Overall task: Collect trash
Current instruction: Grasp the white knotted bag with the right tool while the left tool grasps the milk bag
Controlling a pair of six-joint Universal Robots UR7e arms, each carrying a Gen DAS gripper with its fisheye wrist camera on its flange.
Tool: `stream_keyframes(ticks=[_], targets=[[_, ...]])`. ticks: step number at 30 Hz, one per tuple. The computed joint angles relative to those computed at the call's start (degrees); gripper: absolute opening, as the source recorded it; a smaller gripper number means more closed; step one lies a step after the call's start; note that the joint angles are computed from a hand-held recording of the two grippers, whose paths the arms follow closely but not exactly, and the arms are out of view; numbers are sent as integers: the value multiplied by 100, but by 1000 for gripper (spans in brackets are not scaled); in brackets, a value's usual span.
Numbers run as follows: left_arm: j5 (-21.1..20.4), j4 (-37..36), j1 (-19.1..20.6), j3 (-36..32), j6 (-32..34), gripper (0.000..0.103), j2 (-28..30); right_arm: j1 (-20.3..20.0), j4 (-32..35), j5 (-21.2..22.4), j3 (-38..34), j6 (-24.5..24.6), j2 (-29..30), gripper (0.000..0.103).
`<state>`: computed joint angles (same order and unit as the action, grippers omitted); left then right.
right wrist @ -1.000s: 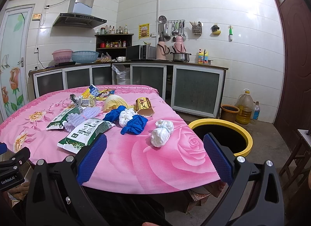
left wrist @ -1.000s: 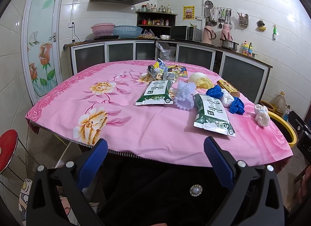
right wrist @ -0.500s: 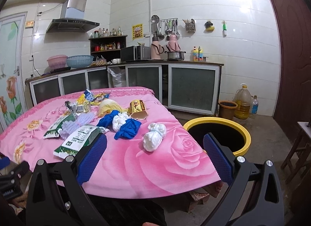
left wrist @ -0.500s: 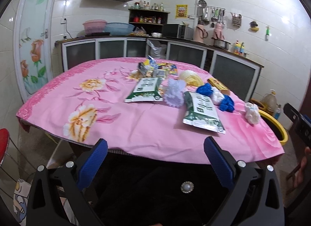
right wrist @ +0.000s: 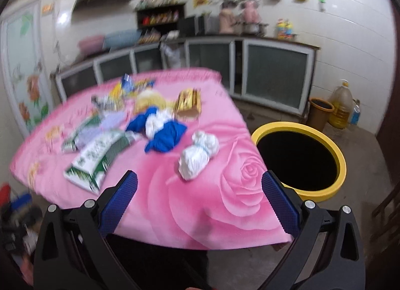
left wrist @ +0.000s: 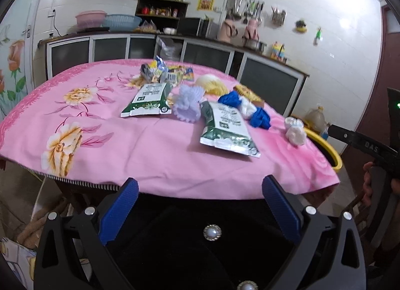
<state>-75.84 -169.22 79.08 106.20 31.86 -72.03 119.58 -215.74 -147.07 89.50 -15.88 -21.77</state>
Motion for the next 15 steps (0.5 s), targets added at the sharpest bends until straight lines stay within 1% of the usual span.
stream_keyframes(ticks=[1,3,4,7,8,9,10,11,12,13,15], targets=[[66,117,-6,-113,29,96,54,-33,218,27,-15,-27,-26,96],[90,768,-2,-574,127,96,188,-81,450,81,-77,-125,-56,95],[127,865,-9,-696,157,96,226,-111,526,150,-79,-175,-91,95],[627,1012,-143,-1254,409,96,475,-194,920,260,-137,-173,-217,95],[820,1201,-189,-1543,509,96,598,-237,1171,315,-161,-93,-284,95],[906,1408,-211,-1773,551,96,686,-283,1486,365,-190,45,-355,95],[986,1637,-232,-2022,560,96,790,-325,1724,404,-235,146,-396,95],[1043,2019,-241,-2426,535,96,970,-371,1954,461,-281,273,-438,95],[1015,2253,-234,-2669,507,96,1071,-426,2242,542,-336,484,-493,95],[1047,2578,-229,-3062,479,96,1277,-465,2425,581,-387,626,-516,95],[1302,2987,-239,-3660,398,96,1638,-551,2821,647,-528,913,-537,95]])
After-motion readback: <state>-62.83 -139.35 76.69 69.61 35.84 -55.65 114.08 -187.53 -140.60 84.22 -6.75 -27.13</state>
